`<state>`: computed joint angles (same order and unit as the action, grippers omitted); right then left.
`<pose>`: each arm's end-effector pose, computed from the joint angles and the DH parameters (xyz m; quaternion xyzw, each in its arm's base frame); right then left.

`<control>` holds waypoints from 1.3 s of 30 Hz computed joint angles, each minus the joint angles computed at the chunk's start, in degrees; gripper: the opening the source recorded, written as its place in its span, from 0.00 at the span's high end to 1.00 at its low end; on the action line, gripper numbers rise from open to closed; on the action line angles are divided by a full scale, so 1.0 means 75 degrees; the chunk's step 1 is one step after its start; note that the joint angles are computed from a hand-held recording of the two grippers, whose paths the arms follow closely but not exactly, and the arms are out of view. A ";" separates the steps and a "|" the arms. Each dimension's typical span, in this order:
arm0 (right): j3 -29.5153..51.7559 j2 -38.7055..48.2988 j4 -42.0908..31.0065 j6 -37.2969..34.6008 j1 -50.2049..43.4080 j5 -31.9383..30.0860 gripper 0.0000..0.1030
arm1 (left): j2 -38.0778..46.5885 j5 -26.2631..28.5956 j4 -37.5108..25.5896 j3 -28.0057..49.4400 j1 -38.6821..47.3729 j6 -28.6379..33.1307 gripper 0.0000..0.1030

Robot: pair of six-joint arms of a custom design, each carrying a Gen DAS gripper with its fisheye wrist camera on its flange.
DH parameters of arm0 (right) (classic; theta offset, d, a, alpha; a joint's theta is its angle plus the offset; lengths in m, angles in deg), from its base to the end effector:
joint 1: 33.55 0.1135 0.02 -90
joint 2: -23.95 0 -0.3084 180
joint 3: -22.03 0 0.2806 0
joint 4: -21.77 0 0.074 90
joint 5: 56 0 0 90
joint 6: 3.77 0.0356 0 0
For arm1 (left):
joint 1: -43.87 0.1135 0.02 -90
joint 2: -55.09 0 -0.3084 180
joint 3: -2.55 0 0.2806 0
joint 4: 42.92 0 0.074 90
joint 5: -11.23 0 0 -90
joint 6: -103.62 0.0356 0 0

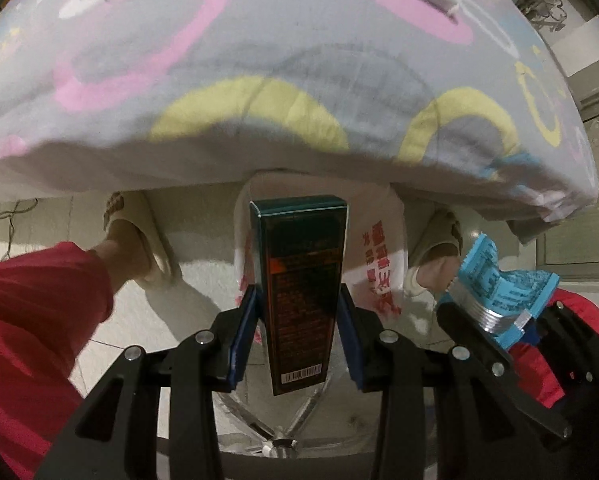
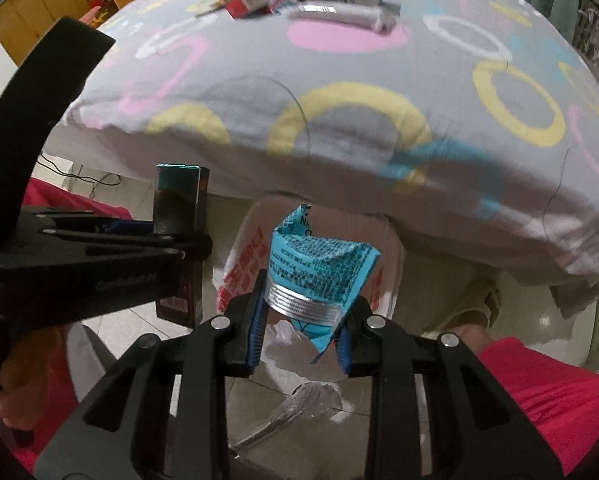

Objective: Collect trash
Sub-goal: 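Carry the wrapper and green box with both tools over the white bag bin, then open both tools to drop the wrapper and green box into the bag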

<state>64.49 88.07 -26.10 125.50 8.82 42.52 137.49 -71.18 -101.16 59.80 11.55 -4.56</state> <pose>0.1398 0.1204 0.1851 -0.0134 0.9814 0.0605 0.1819 0.2052 -0.1354 0.1914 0.1264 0.9881 -0.0843 0.0238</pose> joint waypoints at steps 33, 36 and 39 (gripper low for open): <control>-0.0472 0.3196 0.2547 -0.0466 -0.1365 -0.1481 0.72 | 0.3050 0.0523 0.1104 0.0147 0.0090 -0.0410 0.63; -0.0508 0.3543 0.2824 -0.0464 -0.1512 -0.1592 0.72 | 0.3393 0.0522 0.1349 0.0149 0.0108 -0.0572 0.63; -0.0504 0.3869 0.3004 -0.0484 -0.1592 -0.1637 0.72 | 0.3731 0.0579 0.1481 0.0156 0.0059 -0.0683 0.63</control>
<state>60.72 117.09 -3.57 121.87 -3.13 30.24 165.47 -66.84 -90.06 60.97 11.99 -9.68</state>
